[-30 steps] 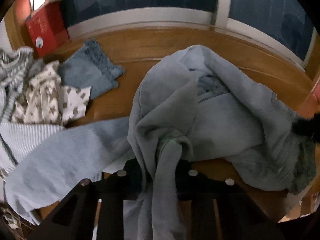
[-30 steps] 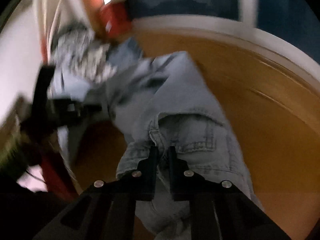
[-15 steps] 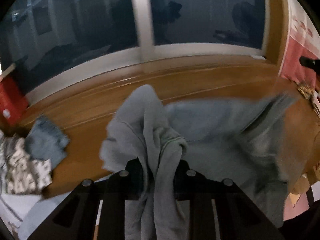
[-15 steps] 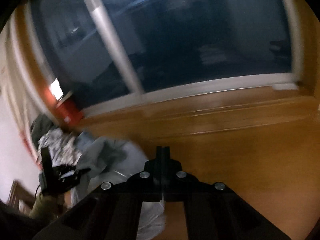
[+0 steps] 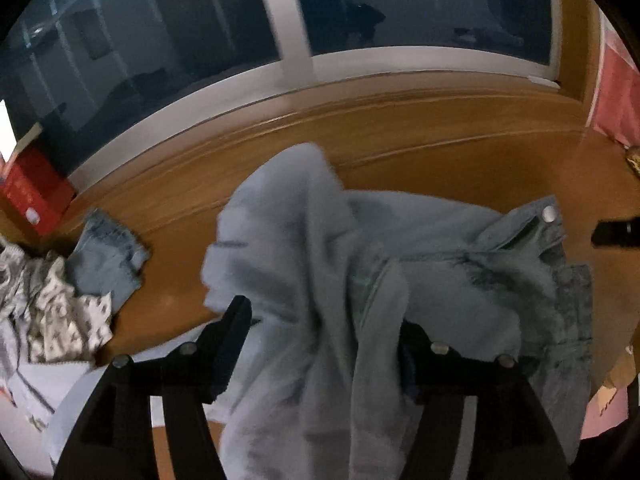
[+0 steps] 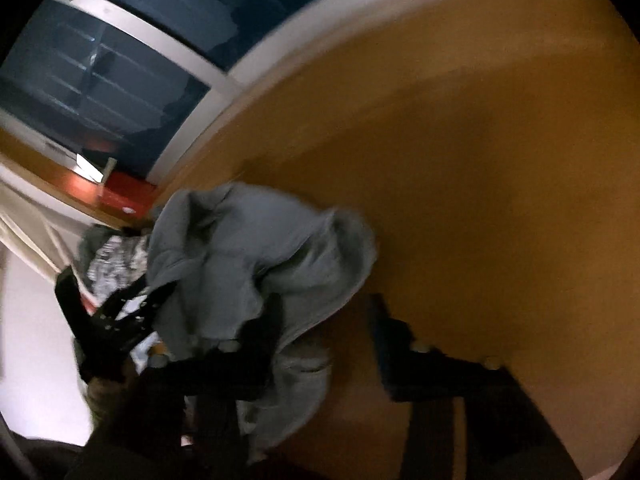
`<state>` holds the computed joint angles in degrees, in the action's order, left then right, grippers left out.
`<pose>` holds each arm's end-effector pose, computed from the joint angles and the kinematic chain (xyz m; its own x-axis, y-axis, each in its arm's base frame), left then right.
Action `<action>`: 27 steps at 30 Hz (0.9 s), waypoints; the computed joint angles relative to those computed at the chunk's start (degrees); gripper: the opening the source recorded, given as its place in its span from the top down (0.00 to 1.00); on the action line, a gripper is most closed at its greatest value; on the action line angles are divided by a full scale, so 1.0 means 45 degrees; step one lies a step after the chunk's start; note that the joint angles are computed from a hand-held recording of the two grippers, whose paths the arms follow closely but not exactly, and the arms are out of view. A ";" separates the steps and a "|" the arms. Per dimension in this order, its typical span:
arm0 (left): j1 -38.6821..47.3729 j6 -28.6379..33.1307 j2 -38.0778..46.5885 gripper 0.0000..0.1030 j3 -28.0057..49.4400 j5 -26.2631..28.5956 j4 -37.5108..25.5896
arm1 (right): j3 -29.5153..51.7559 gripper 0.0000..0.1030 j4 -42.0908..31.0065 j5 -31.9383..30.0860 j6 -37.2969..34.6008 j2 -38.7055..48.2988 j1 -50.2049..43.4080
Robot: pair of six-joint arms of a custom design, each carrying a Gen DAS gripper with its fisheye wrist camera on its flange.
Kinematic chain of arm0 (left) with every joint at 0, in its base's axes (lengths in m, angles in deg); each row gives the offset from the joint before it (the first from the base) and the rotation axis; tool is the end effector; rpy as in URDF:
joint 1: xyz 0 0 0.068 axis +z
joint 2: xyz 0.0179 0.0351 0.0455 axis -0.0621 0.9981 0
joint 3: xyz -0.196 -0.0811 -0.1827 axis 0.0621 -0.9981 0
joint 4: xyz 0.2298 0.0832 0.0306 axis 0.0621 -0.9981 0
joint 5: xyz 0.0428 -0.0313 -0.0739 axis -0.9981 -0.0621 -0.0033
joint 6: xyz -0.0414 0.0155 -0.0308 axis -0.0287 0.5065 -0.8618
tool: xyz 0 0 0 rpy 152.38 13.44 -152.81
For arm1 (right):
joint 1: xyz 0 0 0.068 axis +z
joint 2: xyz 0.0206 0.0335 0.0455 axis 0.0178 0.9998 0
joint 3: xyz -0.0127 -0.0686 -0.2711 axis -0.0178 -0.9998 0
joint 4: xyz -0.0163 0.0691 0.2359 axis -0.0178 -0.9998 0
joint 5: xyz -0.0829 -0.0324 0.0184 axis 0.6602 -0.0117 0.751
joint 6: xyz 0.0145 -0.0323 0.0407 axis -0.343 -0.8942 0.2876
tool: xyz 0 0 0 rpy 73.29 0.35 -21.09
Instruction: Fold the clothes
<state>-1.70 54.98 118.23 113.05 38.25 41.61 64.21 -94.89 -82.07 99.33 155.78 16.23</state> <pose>0.2556 0.0035 0.2983 -0.6850 0.4444 -0.5773 0.4204 0.8883 0.1851 0.2172 0.0704 0.2966 -0.8144 0.5037 -0.2882 0.2213 0.7286 0.6482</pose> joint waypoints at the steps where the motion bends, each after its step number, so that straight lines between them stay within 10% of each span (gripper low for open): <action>1: 0.0251 0.0027 0.0035 0.40 0.0000 0.0079 0.0017 | -0.0135 0.55 0.0400 -0.0181 0.0307 0.0284 0.0205; 25: 0.2672 0.1715 0.2674 0.34 0.0727 0.1773 -0.0117 | 0.3703 0.36 -0.0180 0.5029 0.1475 0.5571 0.4513; 27: 0.2570 0.1688 0.2776 0.41 0.0526 0.1959 -0.0003 | 0.3926 0.58 -0.0334 0.5418 0.1179 0.5763 0.4634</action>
<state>9.86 62.58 130.72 115.42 47.07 41.60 81.88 -96.39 -57.69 104.64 181.72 37.08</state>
